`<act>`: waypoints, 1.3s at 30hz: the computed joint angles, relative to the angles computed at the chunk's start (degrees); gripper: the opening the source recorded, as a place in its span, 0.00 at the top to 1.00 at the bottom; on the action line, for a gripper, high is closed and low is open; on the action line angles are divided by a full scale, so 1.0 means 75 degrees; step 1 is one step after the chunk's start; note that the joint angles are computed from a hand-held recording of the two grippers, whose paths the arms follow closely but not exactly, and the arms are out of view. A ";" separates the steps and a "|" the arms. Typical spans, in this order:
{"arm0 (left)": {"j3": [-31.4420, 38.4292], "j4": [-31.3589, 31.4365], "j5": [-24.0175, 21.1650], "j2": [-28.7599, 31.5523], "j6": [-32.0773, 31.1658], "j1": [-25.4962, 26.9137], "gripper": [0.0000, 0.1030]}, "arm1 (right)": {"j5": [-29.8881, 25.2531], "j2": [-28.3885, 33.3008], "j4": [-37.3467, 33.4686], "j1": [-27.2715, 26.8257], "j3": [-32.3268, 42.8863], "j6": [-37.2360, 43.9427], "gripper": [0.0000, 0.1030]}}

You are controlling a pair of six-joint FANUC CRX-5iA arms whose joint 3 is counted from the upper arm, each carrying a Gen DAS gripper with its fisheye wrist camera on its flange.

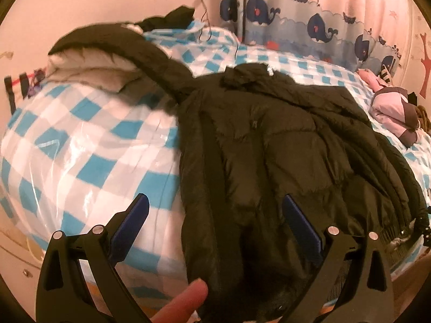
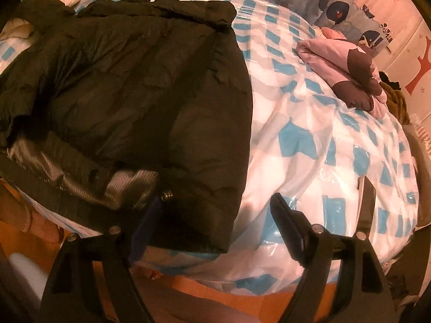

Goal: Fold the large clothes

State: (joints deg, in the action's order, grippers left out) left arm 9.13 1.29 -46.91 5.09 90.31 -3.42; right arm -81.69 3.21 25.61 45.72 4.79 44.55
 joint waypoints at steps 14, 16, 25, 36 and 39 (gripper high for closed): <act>-0.0378 0.3508 -0.0425 0.0424 0.0305 0.2437 0.26 | 0.0516 -0.0893 -0.1406 -0.0199 -0.0795 -0.0650 0.74; -0.0328 0.3177 -0.0639 0.0510 0.0669 0.2706 0.26 | 0.0294 -0.0724 -0.1890 -0.0081 -0.0504 -0.0272 0.74; 0.1341 -0.0060 -0.1923 0.0633 0.0370 0.2017 0.25 | 0.0001 -0.1089 -0.1338 0.0941 0.0234 -0.0498 0.32; 0.2722 -0.1264 -0.1193 0.1165 -0.0269 0.0737 0.13 | -0.1565 0.1074 -0.1864 0.0404 0.1884 0.1128 0.30; 0.3120 -0.0571 -0.1185 0.1453 -0.0586 0.1177 0.13 | -0.0615 0.0490 -0.2070 0.0248 0.1883 0.0783 0.30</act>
State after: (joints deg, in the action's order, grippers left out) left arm 32.53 -2.99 -55.79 15.98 85.92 5.40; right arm -86.30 6.88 10.08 47.58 18.92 50.43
